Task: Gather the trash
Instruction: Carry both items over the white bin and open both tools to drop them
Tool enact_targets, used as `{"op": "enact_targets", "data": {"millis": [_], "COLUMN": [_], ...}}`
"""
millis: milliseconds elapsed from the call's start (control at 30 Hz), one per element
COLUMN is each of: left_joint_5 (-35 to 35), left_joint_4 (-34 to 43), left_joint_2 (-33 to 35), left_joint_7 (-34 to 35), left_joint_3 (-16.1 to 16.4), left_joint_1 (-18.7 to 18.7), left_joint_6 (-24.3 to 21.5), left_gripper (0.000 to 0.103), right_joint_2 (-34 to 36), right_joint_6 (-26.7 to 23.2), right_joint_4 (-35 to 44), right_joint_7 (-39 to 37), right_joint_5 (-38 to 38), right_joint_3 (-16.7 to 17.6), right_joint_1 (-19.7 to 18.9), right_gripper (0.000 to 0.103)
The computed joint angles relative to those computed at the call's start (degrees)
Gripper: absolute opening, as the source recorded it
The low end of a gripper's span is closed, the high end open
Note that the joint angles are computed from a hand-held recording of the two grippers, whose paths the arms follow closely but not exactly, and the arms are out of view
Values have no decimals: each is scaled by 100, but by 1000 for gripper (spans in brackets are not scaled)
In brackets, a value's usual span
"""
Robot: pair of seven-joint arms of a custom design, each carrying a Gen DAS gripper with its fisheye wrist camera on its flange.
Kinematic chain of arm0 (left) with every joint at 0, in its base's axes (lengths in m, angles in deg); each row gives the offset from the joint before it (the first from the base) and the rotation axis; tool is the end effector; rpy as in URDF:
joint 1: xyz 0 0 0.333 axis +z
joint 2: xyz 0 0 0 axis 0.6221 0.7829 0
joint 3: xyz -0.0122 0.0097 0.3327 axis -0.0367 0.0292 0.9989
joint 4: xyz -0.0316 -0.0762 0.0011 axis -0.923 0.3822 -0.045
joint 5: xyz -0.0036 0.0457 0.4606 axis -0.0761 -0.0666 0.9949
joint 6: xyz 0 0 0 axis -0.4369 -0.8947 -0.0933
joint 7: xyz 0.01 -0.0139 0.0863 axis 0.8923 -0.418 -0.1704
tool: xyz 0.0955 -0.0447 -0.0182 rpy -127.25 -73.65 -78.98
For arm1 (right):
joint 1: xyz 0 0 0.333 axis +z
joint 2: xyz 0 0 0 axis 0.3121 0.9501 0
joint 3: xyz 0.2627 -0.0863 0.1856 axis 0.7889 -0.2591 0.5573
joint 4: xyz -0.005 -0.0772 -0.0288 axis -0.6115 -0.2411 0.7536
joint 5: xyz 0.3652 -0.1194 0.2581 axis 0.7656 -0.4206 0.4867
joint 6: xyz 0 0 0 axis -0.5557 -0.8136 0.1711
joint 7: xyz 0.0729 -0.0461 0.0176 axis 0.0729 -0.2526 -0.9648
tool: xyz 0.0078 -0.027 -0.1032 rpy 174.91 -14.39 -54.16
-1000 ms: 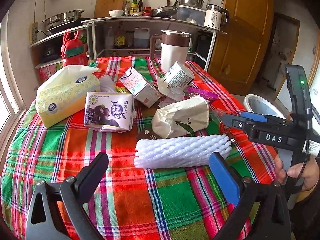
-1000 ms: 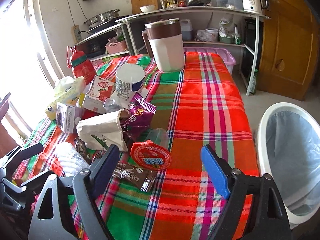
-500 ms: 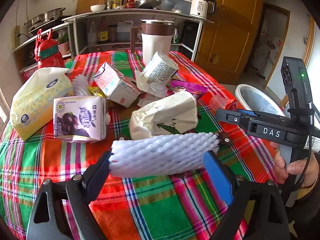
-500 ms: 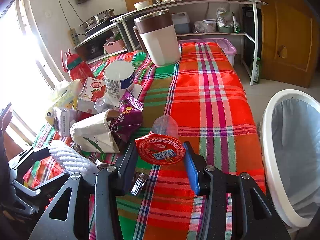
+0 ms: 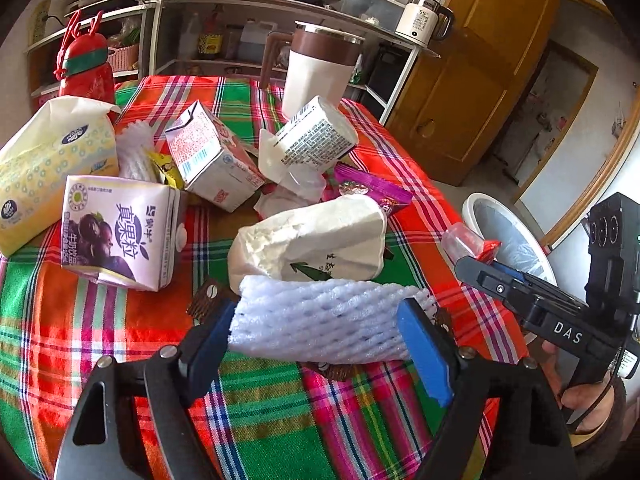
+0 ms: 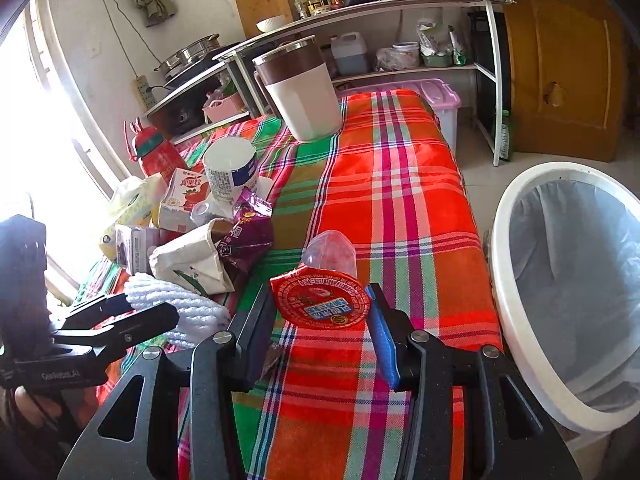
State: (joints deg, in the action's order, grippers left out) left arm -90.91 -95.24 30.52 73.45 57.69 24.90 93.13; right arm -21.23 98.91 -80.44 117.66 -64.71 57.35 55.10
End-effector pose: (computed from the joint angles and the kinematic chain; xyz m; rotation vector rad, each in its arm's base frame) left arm 0.6842 -0.3554 0.3576 -1.7387 2.1458 -1.0751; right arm 0.6899 0.4307 0.3487 -1.6443 1.6918 -0.3713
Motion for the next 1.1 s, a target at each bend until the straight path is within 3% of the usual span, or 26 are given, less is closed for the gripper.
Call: {"op": "enact_targets", "data": {"millis": [133, 200, 267, 300, 400, 533, 767, 833, 900, 967, 1100], "left_joint_5": [-45, -73, -4, 84, 350, 701, 896, 1037, 1056, 1207, 1276], "left_joint_4": [-11, 49, 55, 43, 31, -152, -569, -624, -655, -643, -319], "left_joint_2": [7, 39, 15, -9, -43, -189, -551, -637, -699, -747, -611], "left_joint_7": [5, -30, -187, -285, -578, -1038, -1345, -1559, -1601, -1812, -1631], "left_joint_3": [-65, -57, 100, 215, 477, 792, 806, 1058, 1005, 1262, 942], "left_joint_1": [43, 37, -96, -197, -423, -673, -605, -807, -762, -1007, -836], "left_joint_6": [25, -75, -74, -78, -48, 185, 602, 692, 760, 819, 727], "left_gripper": [70, 58, 49, 37, 26, 24, 24, 24, 24, 24, 24], "right_joint_2": [-37, -66, -103, -115, -161, -222, -391, -459, -519, -573, -743], "right_joint_6": [60, 97, 143, 167, 243, 333, 604, 722, 780, 858, 985], "right_joint_4": [-73, -126, -189, -211, -297, -397, -627, -728, -799, -885, -1162], "right_joint_7": [83, 81, 90, 110, 149, 218, 369, 418, 426, 496, 756], "right_joint_5": [6, 4, -4, -14, -9, -37, -98, -104, -87, -120, -235], "right_joint_3": [-66, -65, -87, -119, -156, -275, -584, -701, -796, -1039, -1792], "right_joint_1": [39, 34, 50, 74, 104, 200, 441, 529, 608, 814, 1419], "right_gripper": [46, 46, 46, 46, 46, 46, 46, 46, 46, 46, 46]}}
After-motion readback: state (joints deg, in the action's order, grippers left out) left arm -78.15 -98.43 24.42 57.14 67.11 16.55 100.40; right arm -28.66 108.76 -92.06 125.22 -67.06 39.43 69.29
